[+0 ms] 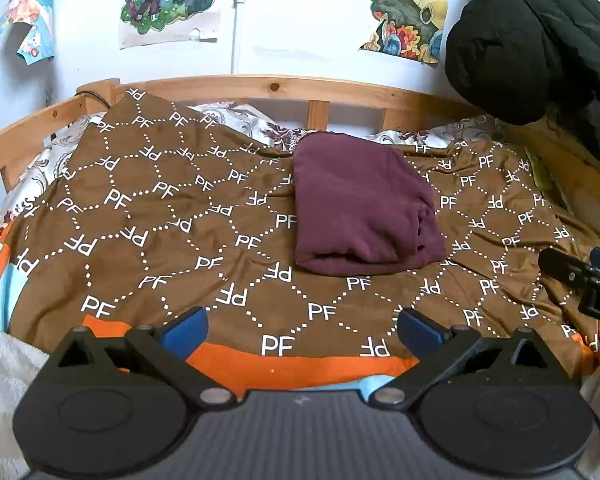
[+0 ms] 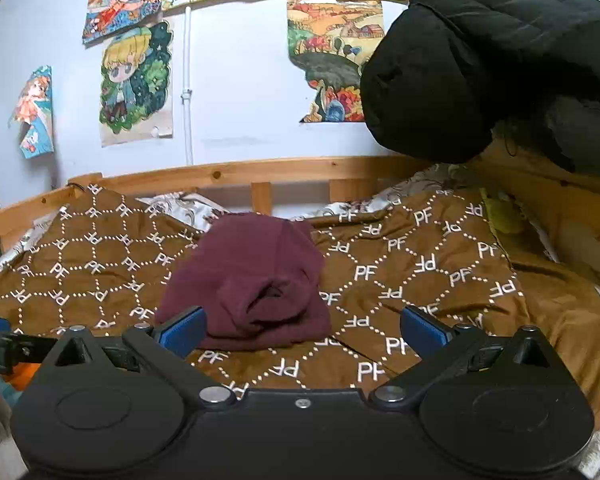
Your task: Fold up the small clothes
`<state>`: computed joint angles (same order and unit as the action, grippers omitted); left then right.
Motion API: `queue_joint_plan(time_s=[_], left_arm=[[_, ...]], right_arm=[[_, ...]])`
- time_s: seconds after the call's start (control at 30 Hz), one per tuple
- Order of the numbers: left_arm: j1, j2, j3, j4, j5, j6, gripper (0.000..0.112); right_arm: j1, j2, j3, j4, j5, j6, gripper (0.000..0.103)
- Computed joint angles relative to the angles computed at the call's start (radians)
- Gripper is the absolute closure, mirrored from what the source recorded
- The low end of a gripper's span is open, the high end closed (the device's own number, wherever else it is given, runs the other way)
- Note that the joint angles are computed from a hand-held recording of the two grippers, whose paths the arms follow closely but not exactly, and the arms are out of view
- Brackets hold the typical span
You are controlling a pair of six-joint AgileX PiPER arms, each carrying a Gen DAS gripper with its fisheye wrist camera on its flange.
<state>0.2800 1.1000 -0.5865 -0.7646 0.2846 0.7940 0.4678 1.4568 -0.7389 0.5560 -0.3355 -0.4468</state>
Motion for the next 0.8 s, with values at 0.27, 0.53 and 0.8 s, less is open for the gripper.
queue_joint_plan(time_s=[0.27, 0.53, 0.8], left_arm=[[0.009, 0.007, -0.001, 0.003, 0.001, 0.006, 0.01], [-0.007, 0.016, -0.001, 0.049, -0.013, -0.039, 0.01], [-0.006, 0.017, -0.002, 0.05, -0.011, -0.039, 0.01]], right_arm=[[0.009, -0.007, 0.019, 0.006, -0.018, -0.016, 0.001], [-0.002, -0.003, 0.013, -0.021, -0.011, 0.018, 0.001], [-0.003, -0.003, 0.013, -0.023, -0.011, 0.019, 0.001]])
